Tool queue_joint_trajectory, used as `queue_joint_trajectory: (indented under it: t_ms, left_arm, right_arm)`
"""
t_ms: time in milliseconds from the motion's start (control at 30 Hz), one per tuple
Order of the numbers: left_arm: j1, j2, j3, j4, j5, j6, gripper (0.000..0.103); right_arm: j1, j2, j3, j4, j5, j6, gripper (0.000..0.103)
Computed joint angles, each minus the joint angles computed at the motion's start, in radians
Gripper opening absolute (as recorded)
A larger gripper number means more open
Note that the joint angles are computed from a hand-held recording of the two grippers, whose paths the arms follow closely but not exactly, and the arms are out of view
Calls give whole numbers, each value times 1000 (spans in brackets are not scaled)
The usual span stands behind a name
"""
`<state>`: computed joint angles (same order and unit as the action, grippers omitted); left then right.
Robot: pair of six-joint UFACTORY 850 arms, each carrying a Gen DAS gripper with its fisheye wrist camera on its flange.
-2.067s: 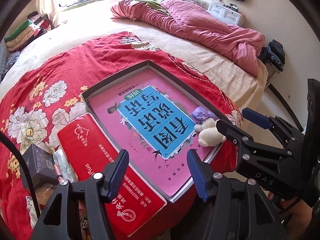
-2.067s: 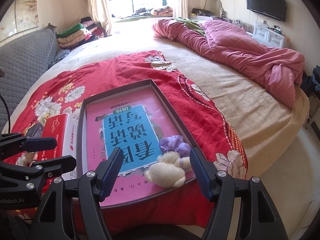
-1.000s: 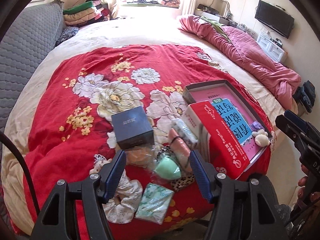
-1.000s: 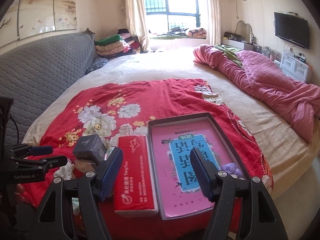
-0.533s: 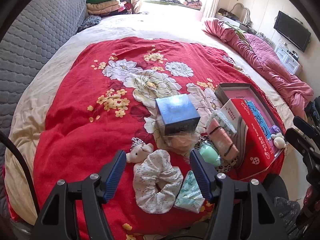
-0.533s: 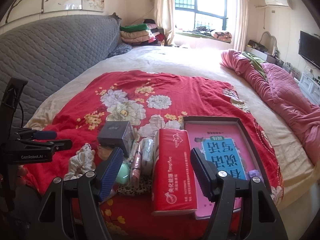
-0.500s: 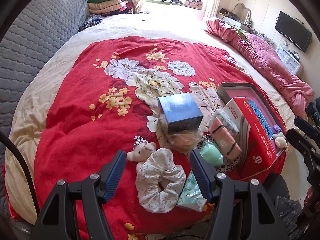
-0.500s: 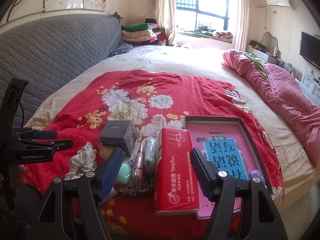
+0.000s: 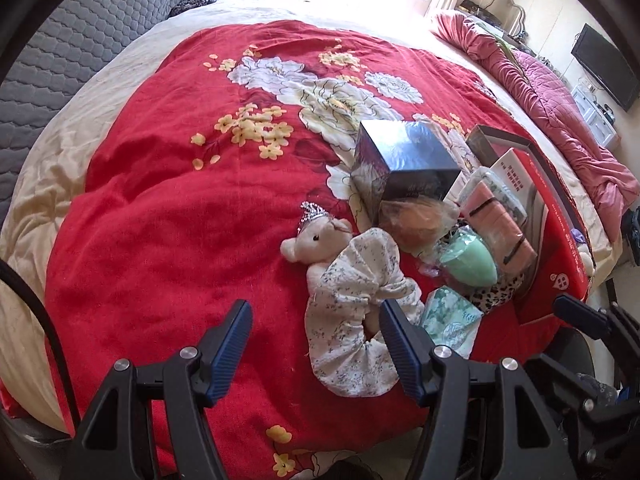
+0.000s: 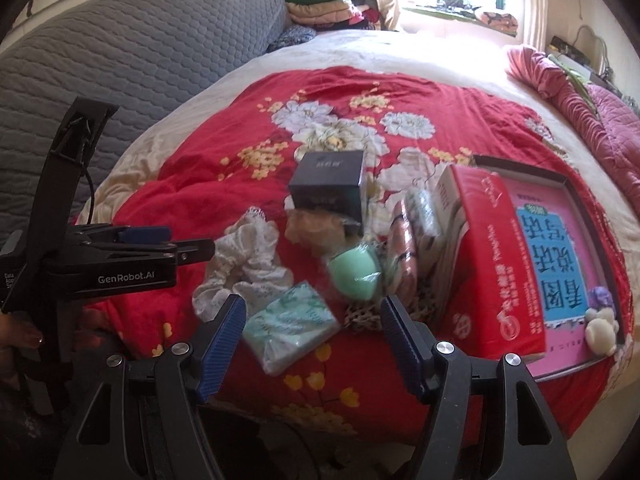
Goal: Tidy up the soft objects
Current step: 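Grasp the green-and-white tissue pack with the right tool while the left tool grasps the white floral scrunchie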
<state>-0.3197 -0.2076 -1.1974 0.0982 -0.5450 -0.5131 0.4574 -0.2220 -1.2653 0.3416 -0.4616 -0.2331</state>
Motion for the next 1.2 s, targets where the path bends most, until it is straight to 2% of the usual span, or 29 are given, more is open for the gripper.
queue_joint_trajectory:
  t_ms: [167, 667, 767, 833, 1000, 1200]
  left_arm:
    - [10, -24, 11, -70, -8, 46, 65]
    - [36, -61, 15, -194, 21, 167, 63]
    - [44, -56, 25, -241, 32, 218, 54]
    - [54, -51, 33, -309, 42, 283, 43]
    - [80, -36, 54, -488, 51, 445, 22]
    - [99, -9, 69, -530, 55, 484, 19]
  right_arm:
    - [32, -38, -8, -28, -34, 45, 71]
    - [29, -116, -50, -37, -77, 149, 71]
    - [29, -136, -65, -10, -92, 157, 71]
    - [27, -145, -69, 16, -97, 165, 71]
    - [29, -166, -89, 29, -107, 217, 71]
    - [29, -198, -122, 15, -127, 291, 71]
